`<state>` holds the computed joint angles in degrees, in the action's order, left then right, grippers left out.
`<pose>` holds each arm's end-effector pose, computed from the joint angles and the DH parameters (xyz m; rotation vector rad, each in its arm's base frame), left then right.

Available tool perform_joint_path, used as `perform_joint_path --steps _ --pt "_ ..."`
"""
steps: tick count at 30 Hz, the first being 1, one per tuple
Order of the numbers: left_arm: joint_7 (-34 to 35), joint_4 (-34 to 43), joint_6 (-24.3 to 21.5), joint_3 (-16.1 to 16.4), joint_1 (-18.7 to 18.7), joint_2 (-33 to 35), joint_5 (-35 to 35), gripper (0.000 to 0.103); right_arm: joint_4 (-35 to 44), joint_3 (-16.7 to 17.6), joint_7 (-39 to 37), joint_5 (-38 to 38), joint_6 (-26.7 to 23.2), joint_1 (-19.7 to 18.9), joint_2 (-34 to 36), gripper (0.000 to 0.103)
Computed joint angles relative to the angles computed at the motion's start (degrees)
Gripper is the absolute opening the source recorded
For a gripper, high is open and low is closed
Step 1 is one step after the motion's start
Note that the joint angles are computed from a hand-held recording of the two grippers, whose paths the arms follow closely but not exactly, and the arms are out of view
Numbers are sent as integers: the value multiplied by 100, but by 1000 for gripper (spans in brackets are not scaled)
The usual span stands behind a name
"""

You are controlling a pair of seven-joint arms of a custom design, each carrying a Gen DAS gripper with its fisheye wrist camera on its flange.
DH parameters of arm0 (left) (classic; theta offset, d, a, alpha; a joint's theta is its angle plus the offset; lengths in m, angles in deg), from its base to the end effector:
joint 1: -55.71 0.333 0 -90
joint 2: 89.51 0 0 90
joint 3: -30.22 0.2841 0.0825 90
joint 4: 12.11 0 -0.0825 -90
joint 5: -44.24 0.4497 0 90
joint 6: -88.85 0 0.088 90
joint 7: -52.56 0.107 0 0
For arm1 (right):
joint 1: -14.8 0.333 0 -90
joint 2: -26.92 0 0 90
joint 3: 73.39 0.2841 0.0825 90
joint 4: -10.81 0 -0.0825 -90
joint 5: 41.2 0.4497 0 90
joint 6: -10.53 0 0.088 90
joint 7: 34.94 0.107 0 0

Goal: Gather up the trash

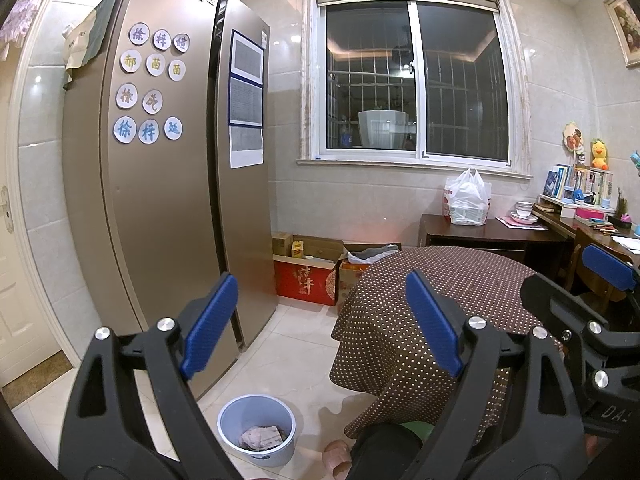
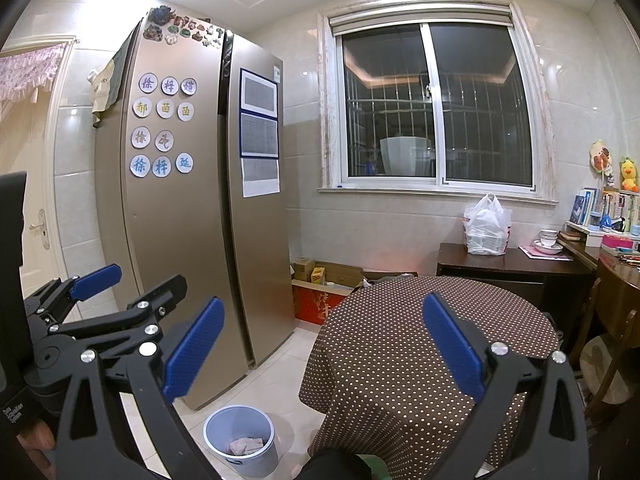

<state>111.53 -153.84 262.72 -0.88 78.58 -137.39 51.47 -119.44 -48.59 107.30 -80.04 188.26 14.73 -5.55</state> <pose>0.4489 -0.1317 0.6413 -1.4463 1.2645 -1.0167 0.4267 0.3011 0.6457 -1.5002 1.1055 -0.9088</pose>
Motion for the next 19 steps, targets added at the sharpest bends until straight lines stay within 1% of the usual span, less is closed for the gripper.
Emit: perform_joint_path --steps 9,12,19 --pt "9 -85 44 -9 46 -46 -11 85 18 38 24 -13 -28 -21 4 97" --pt "23 -123 44 23 10 -41 -31 86 38 -13 -9 1 -40 29 33 97" --pt "56 -52 -78 38 -24 110 1 87 61 35 73 -37 -132 8 75 97"
